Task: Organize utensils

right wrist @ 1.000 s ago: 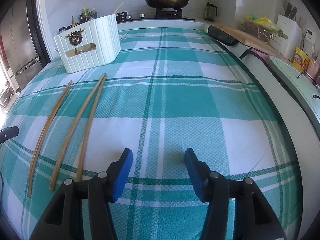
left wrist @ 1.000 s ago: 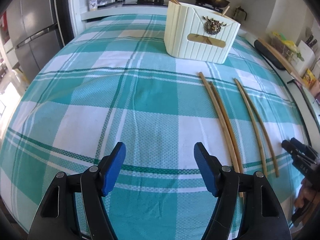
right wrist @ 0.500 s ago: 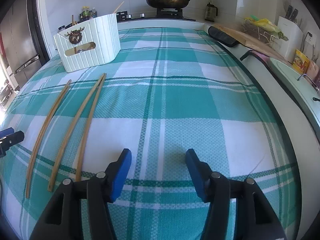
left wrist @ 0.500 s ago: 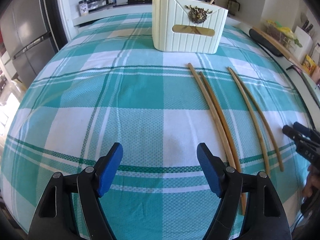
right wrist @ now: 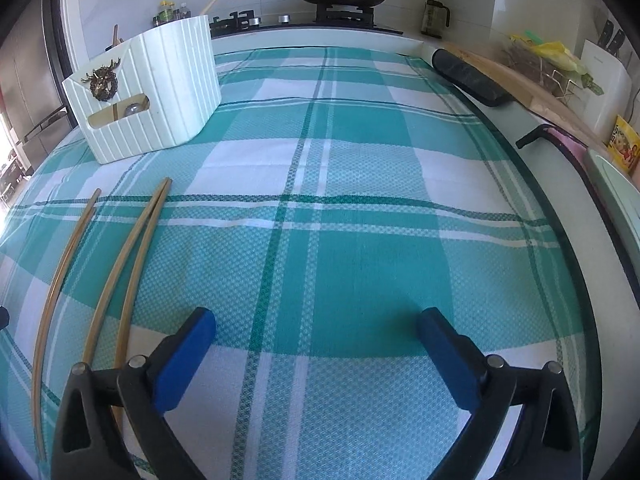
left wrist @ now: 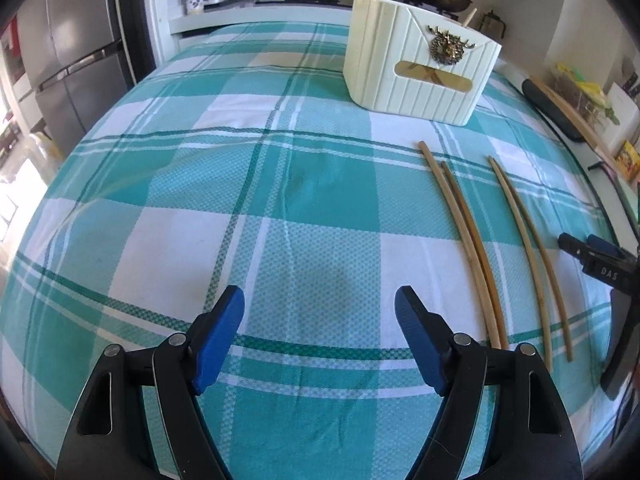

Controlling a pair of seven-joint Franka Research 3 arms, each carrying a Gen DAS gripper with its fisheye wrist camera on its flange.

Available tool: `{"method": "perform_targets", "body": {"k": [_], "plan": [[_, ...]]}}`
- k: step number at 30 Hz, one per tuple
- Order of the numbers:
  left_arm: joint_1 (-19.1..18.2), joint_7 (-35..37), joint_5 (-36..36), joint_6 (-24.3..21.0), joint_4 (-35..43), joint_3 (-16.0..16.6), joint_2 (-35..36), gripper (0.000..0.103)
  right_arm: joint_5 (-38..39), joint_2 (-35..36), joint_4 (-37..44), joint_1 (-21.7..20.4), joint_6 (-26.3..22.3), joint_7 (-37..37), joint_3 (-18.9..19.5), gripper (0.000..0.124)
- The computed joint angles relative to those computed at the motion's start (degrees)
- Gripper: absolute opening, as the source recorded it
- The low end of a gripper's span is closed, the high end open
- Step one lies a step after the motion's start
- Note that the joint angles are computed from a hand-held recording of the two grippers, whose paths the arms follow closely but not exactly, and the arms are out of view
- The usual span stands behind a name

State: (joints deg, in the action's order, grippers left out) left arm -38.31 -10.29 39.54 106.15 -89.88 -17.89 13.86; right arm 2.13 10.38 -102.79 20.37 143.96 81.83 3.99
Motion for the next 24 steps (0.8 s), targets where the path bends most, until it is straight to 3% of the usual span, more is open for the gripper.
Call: {"method": "perform_targets", "body": {"k": [9, 24], "plan": [[2.6, -4.4, -0.9, 4.0, -6.8, -0.5, -4.5, 0.079, 0.0, 0.1, 0.1, 0.0, 0.0, -0.1, 0.0, 0.103], [3.9, -5.8, -1.2, 4.7, -8.7, -1.1, -6.0, 0.079, 0.0, 0.1, 0.1, 0.0, 0.0, -0.1, -0.1, 0.103]]}}
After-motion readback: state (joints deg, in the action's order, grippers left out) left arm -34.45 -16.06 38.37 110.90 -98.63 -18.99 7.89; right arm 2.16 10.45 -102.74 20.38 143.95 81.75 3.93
